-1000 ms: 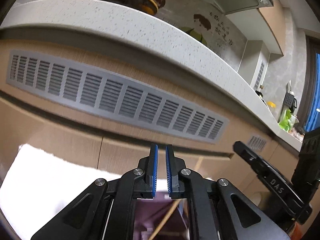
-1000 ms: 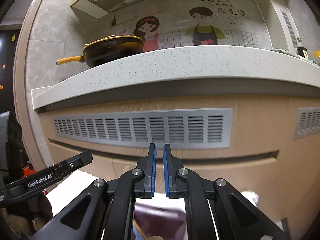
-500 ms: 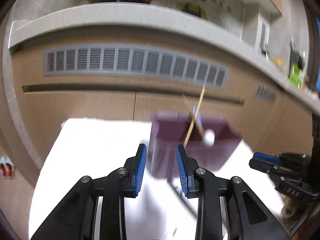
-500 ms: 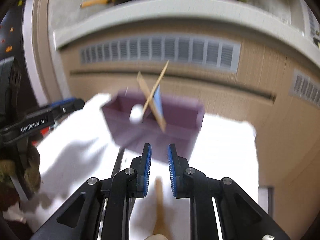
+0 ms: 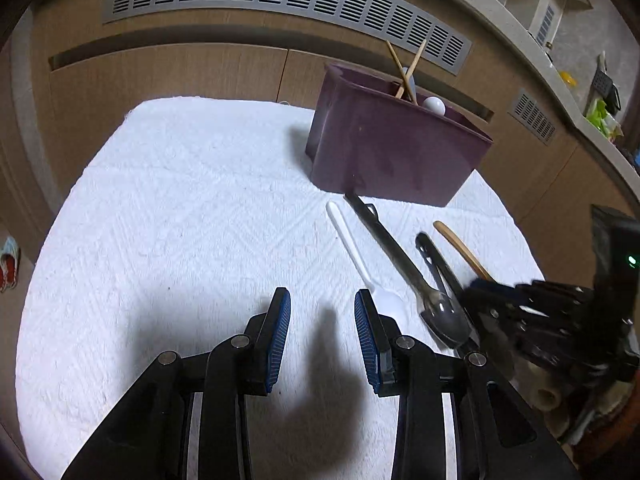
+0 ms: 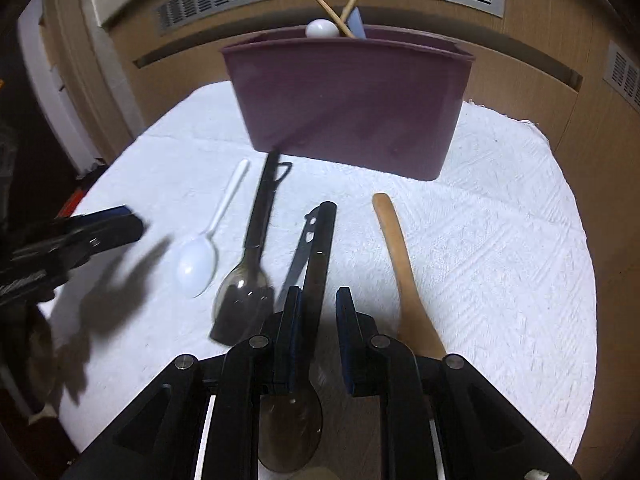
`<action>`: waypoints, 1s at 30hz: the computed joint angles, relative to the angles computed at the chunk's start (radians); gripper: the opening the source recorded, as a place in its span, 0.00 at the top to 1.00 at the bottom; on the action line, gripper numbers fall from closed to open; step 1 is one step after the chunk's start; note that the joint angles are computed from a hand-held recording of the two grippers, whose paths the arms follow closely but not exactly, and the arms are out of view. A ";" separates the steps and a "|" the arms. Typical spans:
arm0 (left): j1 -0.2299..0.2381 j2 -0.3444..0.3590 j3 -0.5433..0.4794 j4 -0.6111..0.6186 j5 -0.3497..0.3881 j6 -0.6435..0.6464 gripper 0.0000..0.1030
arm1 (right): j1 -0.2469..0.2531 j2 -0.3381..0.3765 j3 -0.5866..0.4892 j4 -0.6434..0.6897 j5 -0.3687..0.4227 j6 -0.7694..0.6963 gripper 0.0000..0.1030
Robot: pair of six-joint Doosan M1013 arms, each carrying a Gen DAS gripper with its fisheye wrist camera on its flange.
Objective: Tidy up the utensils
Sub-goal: 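Move both tools back toward the metal spoons on the towel, then grasp a metal spoon handle with the right tool while the left tool grasps another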
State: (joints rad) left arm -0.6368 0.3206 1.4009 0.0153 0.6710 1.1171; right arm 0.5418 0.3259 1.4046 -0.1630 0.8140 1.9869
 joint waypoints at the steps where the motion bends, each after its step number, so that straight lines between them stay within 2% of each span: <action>1: 0.000 0.001 -0.003 -0.004 0.004 0.006 0.67 | 0.001 0.004 -0.005 -0.010 0.002 0.010 0.83; 3: 0.001 0.000 -0.005 -0.017 0.006 0.020 0.67 | 0.001 0.023 -0.028 -0.015 0.032 0.003 0.83; 7: -0.003 0.013 -0.023 -0.041 0.026 0.055 0.67 | 0.007 0.028 -0.030 -0.041 0.019 -0.004 0.81; 11: -0.007 0.026 -0.040 -0.076 0.051 0.090 0.67 | 0.009 0.020 -0.020 -0.068 0.008 0.013 0.89; 15: -0.013 0.040 -0.062 -0.086 0.078 0.101 0.67 | -0.003 -0.020 0.031 -0.082 -0.040 0.077 0.89; 20: -0.011 0.084 -0.137 -0.176 0.115 0.129 0.67 | -0.013 -0.062 0.085 -0.127 -0.100 0.158 0.89; 24: -0.029 0.137 -0.227 -0.130 0.154 0.093 0.67 | -0.011 -0.083 0.116 -0.183 -0.154 0.226 0.89; 30: -0.076 0.189 -0.300 0.064 0.234 0.034 0.67 | -0.011 -0.103 0.152 -0.242 -0.209 0.299 0.89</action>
